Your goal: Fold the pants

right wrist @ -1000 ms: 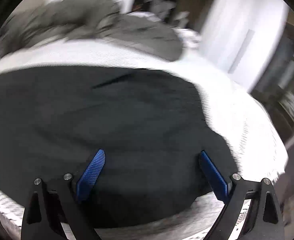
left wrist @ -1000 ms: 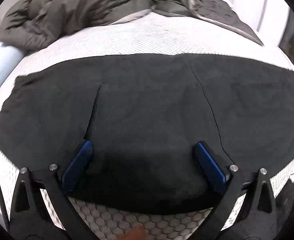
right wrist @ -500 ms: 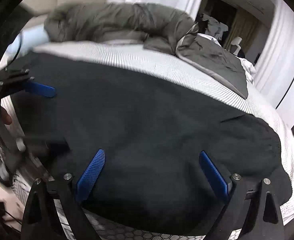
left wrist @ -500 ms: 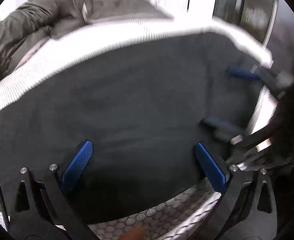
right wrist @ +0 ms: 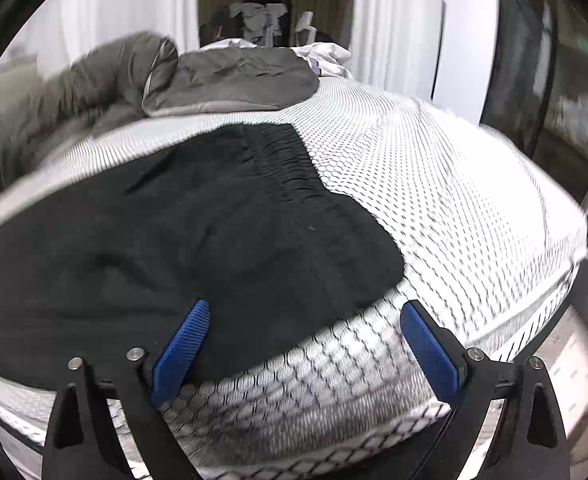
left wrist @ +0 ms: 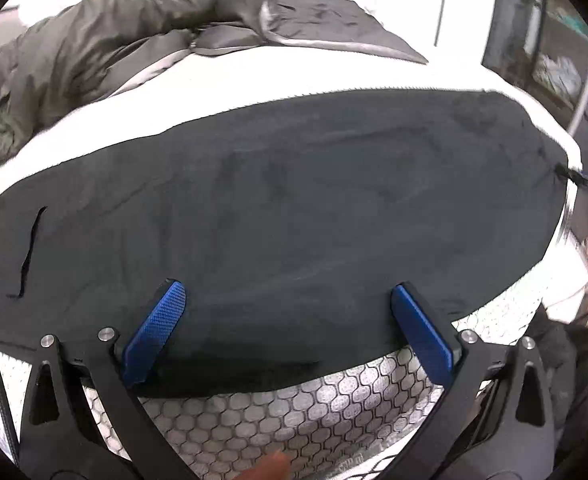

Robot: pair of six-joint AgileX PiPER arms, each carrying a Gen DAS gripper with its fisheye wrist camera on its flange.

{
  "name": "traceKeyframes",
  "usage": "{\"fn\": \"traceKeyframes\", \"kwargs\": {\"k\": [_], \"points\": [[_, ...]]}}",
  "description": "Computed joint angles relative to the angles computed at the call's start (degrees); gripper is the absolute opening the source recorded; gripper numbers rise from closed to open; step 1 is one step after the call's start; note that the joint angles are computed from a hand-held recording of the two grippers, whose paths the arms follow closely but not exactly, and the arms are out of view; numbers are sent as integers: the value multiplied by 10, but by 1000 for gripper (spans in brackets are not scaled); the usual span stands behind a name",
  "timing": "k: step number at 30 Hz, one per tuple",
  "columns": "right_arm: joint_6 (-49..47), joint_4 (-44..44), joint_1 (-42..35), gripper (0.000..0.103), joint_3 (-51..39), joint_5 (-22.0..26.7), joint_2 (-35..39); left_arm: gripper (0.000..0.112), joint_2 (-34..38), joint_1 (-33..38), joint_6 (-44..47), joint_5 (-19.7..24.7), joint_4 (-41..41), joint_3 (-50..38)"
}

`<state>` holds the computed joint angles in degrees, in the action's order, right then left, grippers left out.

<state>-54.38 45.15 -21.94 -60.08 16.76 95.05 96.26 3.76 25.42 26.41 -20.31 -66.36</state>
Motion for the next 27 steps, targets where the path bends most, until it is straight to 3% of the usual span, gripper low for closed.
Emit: {"fn": "traceKeyframes", "kwargs": {"k": [3, 4, 6, 9, 12, 14, 15, 17, 19, 21, 27], "points": [[-93, 152, -75, 96, -17, 164, 5, 103, -9, 16, 11, 13, -57, -3], [-84, 170, -96, 88, -36, 219, 24, 103, -11, 25, 33, 21, -87, -4], [-34, 166, -108, 79, -76, 271, 62, 103, 4, 20, 17, 23, -77, -20], [-6, 199, -94, 78, -108, 279, 95, 103, 40, -17, -103, -10, 42, -45], [59, 208, -98, 70, -169, 294, 149, 103, 46, -24, -117, -29, 58, -40], [76, 240, -103, 38, -191, 289, 166, 103, 51, -24, -127, -28, 66, -45], [83, 236, -107, 32, -203, 293, 169, 103, 49, -23, -127, -29, 67, -43], [60, 220, -79, 22, -181, 240, 128, 103, 48, -21, -131, -32, 73, -41], [26, 221, -63, 19, -141, 213, 77, 103, 47, -20, -131, -38, 74, -37], [28, 216, -54, 18, -136, 223, 43, 103, 47, -20, -130, -42, 75, -34], [147, 104, 78, 18, -207, 201, 4, 103, 31, 2, -61, -35, 3, -21]]}}
